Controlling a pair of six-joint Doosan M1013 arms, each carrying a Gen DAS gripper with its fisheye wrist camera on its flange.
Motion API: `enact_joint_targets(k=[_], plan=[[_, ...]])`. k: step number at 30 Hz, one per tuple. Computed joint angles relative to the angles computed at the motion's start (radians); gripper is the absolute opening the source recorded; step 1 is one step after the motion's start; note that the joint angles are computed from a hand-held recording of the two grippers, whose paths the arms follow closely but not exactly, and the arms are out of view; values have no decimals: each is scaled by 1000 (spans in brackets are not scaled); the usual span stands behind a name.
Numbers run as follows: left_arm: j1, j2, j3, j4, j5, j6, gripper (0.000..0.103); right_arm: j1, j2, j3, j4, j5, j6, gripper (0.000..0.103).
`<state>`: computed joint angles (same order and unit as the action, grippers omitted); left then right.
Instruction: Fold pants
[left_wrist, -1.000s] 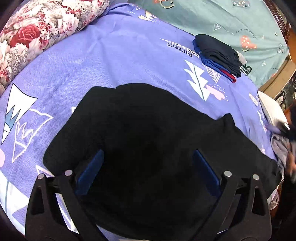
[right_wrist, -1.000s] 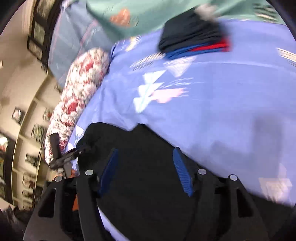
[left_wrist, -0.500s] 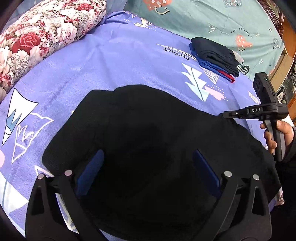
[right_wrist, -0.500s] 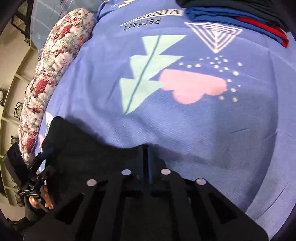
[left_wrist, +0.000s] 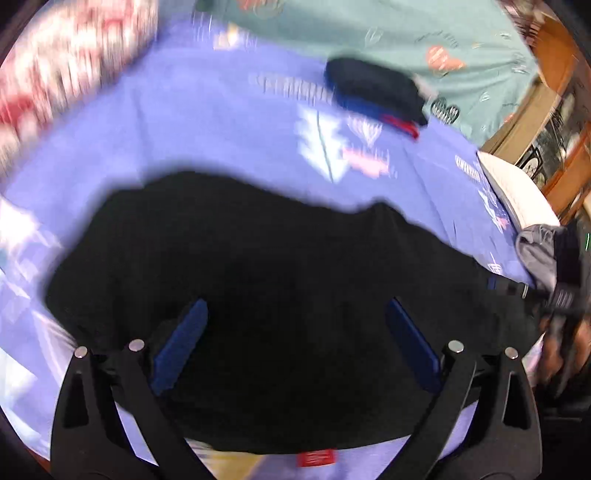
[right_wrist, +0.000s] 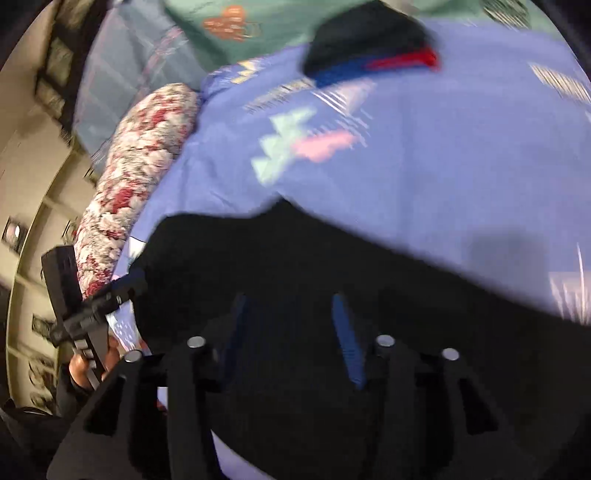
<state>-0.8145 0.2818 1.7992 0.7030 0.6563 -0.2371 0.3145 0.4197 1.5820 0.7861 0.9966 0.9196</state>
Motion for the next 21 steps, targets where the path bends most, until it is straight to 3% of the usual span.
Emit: enact_joint_targets(k=[2,4,5,7,9,11,12,15,17,21], plan=[[10,15,1,-33,-4,3,99,-34,-1,37,-48,-26,58,49],[4,25,-10,-6,36,-4,99,-83,-1,63,0,-44,35,7],[4,27,-11,-3,43,-11,99,-105,-7,68,-20,-63,74,5],[5,22,-8,-2,39,-40,99,-152,-51,88,-119,-178,180,16],[4,14,-1,7,35,-82,99,-224,-105,113,-129,-261,192,29],[5,6,10,20,21,-122,99,-280,-142,123,-213,-320,283,38],[4,6,12,24,21,-134,99,-307,-150,123,-240,-321,321,48],[-2,15,-4,13,53,-130,99,-421,-173,146,-162,-244,377,63],[-5,25,-19,3,82,-115,99,-467,-168,163,-47,-145,332,63],[-4,39,-41,-22,116,-76,100,-482,-155,175,52,-61,261,63]])
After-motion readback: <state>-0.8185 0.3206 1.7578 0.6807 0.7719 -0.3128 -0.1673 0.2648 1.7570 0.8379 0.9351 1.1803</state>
